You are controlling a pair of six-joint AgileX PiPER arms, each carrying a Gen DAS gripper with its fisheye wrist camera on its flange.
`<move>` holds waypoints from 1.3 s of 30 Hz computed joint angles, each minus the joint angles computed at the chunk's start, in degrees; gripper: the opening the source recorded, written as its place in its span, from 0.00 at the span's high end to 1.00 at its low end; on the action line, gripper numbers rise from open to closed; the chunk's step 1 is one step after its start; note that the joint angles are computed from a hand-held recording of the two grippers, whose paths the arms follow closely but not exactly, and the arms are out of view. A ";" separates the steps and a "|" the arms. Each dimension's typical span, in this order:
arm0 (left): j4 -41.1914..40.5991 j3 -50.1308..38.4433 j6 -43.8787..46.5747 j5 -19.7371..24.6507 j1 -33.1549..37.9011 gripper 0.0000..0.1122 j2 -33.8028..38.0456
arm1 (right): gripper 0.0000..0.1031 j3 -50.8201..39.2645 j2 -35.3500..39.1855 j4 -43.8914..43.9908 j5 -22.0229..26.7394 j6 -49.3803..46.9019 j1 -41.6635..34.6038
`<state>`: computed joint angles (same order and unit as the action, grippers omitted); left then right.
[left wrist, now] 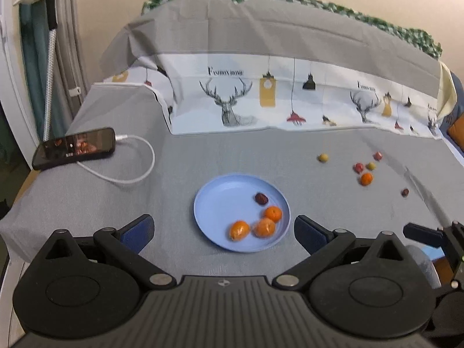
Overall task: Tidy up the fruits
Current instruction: 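Withdraw both tools from the plate toward the loose fruits, then grasp a netted red fruit with the left tool while the right tool grasps another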
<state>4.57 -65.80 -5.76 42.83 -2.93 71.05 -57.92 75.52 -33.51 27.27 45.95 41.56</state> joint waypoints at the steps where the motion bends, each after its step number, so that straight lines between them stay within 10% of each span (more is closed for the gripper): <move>1: 0.28 -0.15 0.31 0.58 -0.23 0.09 0.24 | 0.01 0.40 -0.18 -1.36 -0.01 1.95 0.43; 26: 5.06 -14.18 -5.82 3.37 -11.65 0.09 17.24 | 0.01 6.34 -4.48 1.93 -4.59 1.92 -15.10; 39: 2.45 -63.03 0.55 14.07 -21.14 0.09 55.43 | 0.01 -4.25 13.40 11.04 -12.90 -14.34 -44.60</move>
